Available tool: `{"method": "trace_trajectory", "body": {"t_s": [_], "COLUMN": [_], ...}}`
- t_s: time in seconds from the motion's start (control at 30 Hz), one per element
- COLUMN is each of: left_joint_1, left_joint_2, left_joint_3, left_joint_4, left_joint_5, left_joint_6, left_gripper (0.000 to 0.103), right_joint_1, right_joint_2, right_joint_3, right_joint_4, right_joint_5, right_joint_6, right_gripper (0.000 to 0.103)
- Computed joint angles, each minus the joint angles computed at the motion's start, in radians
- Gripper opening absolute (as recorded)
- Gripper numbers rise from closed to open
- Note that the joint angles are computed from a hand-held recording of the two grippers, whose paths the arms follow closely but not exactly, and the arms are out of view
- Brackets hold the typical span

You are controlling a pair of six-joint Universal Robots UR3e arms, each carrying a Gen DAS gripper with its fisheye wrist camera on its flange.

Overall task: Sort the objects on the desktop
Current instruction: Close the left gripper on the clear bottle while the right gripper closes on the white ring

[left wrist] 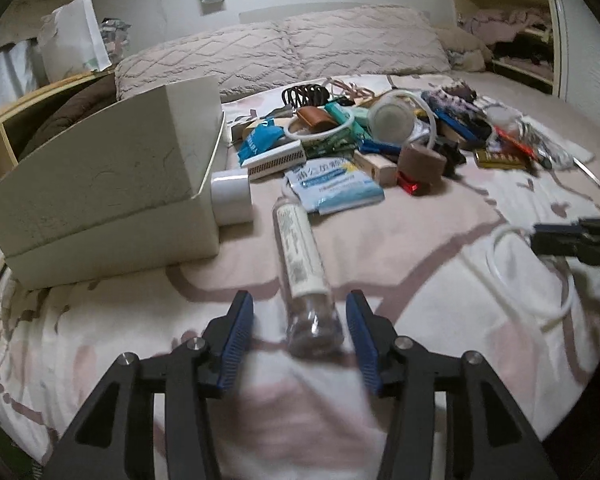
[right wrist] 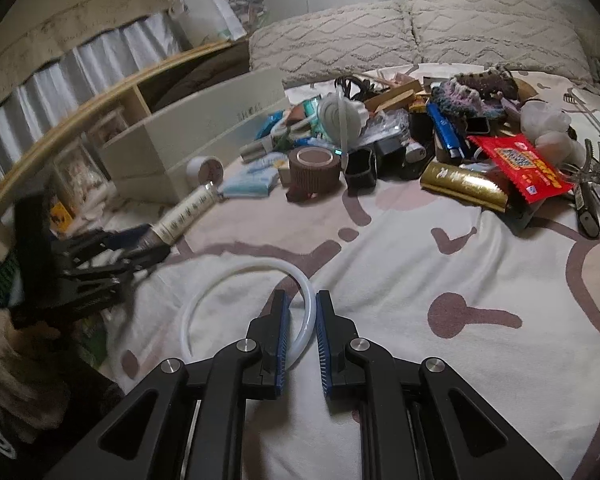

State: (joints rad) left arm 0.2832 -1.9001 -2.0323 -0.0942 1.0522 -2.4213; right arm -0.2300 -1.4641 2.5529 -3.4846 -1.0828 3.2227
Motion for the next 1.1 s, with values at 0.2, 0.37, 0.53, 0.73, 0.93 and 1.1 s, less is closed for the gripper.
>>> {"method": "trace_trajectory", "body": {"t_s": [0.2, 0.37, 0.53, 0.73, 0.93, 1.1], "left_joint_1": [-0.029, -0.046, -0.044, -0.059, -0.047, -0.031], "left_joint_2": [-0.063, -0.108, -0.127, -0.153, -0.146, -0.143], "left_joint_3": [0.098, 0.107, 0.103, 0.134, 0.087, 0.082], "left_joint_4": [-0.036, 0.023, 0.057, 0.070, 0.126, 0.122], "left_joint_5": [0.007, 0.017, 0.014, 0.030, 0.018, -0.003], "left_joint_6": [-0.090, -0.107, -0.111, -0.194, -0.153, -0.150], "left_gripper": [0.048, 0.048, 0.049, 0.049, 0.046, 0.040], "right_joint_1": [0.063, 0.206, 0.236, 0.370, 0.342, 0.353], "right_joint_2": [0.001, 0.036, 0.051, 0.136, 0.157, 0.163], "right_joint_3": [-0.034, -0.101, -0.125, -0.218, -0.195, -0.203], "right_joint_4": [0.006, 0.034, 0.059, 0.072, 0.022, 0.020], "right_joint_5": [-0.003, -0.189, -0.244, -0.448, -0.404, -0.415], "right_joint_6": [-0.036, -0.082, -0.094, -0.088, -0.030, -0.015], "right_gripper": [0.094, 0.094, 0.096, 0.100, 0.103, 0.103]}}
